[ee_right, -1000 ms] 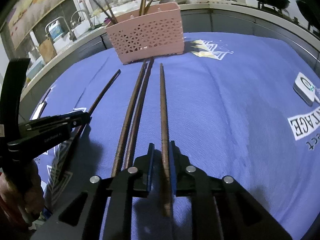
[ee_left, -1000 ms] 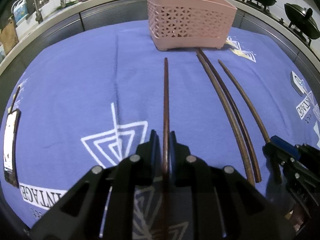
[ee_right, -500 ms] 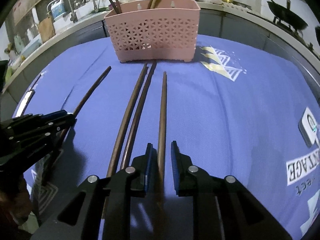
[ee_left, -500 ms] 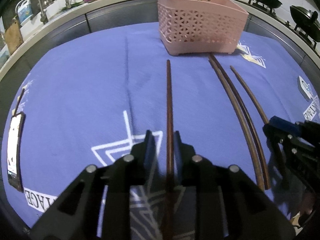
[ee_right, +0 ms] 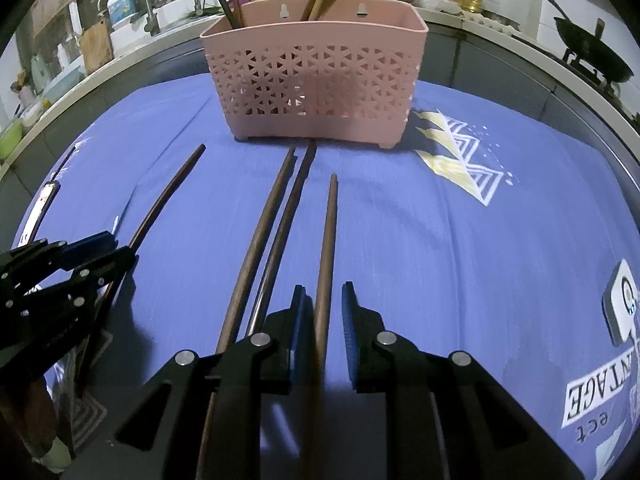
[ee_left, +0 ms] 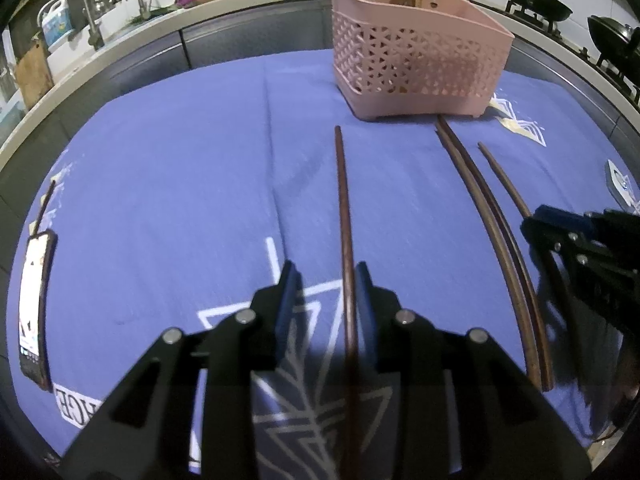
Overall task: Organize utensils
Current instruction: 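Grasp a brown chopstick with the right gripper while the left gripper grasps another brown chopstick, then lift both held chopsticks and carry them over the pink basket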
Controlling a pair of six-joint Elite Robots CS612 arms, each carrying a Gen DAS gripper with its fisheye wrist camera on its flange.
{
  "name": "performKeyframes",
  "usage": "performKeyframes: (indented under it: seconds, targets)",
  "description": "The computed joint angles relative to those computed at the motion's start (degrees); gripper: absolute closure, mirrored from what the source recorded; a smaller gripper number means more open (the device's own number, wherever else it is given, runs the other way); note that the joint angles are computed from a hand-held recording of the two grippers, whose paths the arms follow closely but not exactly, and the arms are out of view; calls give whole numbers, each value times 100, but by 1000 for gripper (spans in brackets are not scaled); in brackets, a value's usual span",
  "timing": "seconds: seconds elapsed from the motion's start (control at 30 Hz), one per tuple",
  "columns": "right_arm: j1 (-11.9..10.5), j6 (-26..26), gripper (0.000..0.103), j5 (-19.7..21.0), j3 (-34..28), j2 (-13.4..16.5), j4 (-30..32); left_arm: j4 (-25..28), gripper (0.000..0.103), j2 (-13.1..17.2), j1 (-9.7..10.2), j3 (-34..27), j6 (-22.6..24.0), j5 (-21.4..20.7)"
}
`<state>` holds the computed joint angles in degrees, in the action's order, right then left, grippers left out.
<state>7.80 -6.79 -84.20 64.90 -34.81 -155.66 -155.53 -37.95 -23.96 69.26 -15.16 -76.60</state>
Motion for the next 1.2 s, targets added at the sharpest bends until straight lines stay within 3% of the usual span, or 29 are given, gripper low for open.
performKeyframes:
  seconds: [0.43,0.57,0.77,1.1,1.2]
  targets:
    - [-28,-135,84,199,-625,266,502,110,74,80,1,-169,25,129]
    - [-46,-174,94,371,-702,303,562,214,74,120,13,-278,47,92]
    - [-88,-123,97,550,-706,294,641,525,61,206,141,-564,58,-485]
    - [-181,-123,97,829,-1041,392,1175,671,60,225,305,-713,80,-1190]
    - [-187,-186,97,823,-1126,428,1234,644,60,220,360,-740,-107,-1130]
